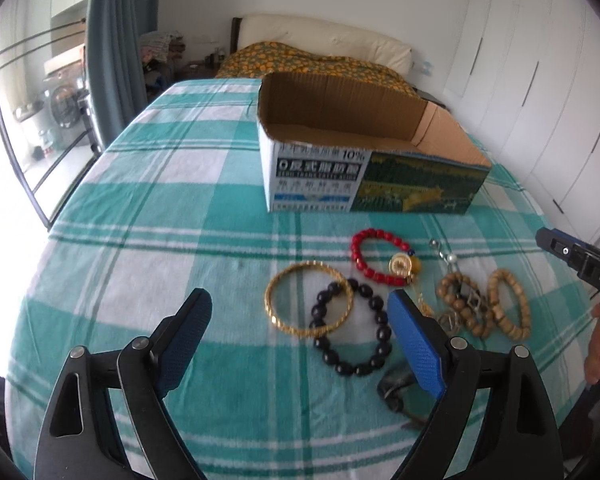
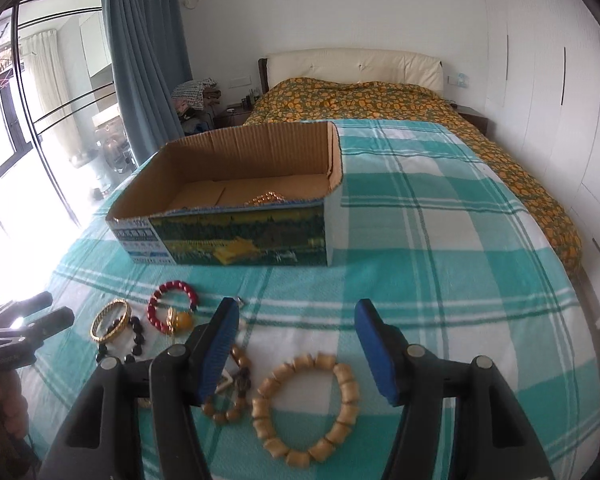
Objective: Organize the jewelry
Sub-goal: 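Move both tools back to the jewelry, left tool toward the black wristwatch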
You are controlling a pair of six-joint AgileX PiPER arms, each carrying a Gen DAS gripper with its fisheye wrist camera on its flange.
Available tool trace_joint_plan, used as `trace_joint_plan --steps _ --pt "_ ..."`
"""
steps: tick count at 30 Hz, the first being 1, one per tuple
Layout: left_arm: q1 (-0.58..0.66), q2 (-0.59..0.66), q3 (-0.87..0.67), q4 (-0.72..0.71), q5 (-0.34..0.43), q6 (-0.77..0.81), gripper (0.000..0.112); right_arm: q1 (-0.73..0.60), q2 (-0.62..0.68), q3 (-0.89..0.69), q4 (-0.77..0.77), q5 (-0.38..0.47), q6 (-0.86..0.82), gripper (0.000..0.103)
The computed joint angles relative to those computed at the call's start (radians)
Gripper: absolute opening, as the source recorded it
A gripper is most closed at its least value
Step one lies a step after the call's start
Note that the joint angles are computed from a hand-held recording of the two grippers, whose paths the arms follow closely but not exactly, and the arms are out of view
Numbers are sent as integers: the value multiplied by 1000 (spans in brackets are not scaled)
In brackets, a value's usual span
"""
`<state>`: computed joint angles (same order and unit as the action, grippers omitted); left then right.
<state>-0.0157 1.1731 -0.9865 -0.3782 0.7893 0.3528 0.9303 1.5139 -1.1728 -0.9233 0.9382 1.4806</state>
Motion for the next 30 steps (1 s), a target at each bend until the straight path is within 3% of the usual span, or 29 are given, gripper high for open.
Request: trace_joint_plan --steps 7,9,10,13,15,16,21,26,30 --pt "172 -168 220 -65 48 113 91 220 -91 219 -54 183 299 63" --pt "217 -190 266 -73 69 149 91 249 -94 250 -55 199 349 63" --pt "223 -228 296 -78 46 173 91 293 -92 295 -25 224 402 63" --pt "164 -271 330 13 13 104 98 332 -83 347 6 222 483 63" --pt "62 -291 347 136 -29 -19 100 336 -79 357 15 209 500 65" --pt "25 -303 360 190 -45 -57 101 372 -52 355 -1 247 518 67" --pt "11 -374 412 193 -75 -82 103 393 -8 350 -9 234 496 93" --pt "12 -382 419 193 -82 -88 103 408 7 348 -18 247 522 96" --pt "-55 -400 433 289 -104 -230 103 408 17 337 -13 256 531 96"
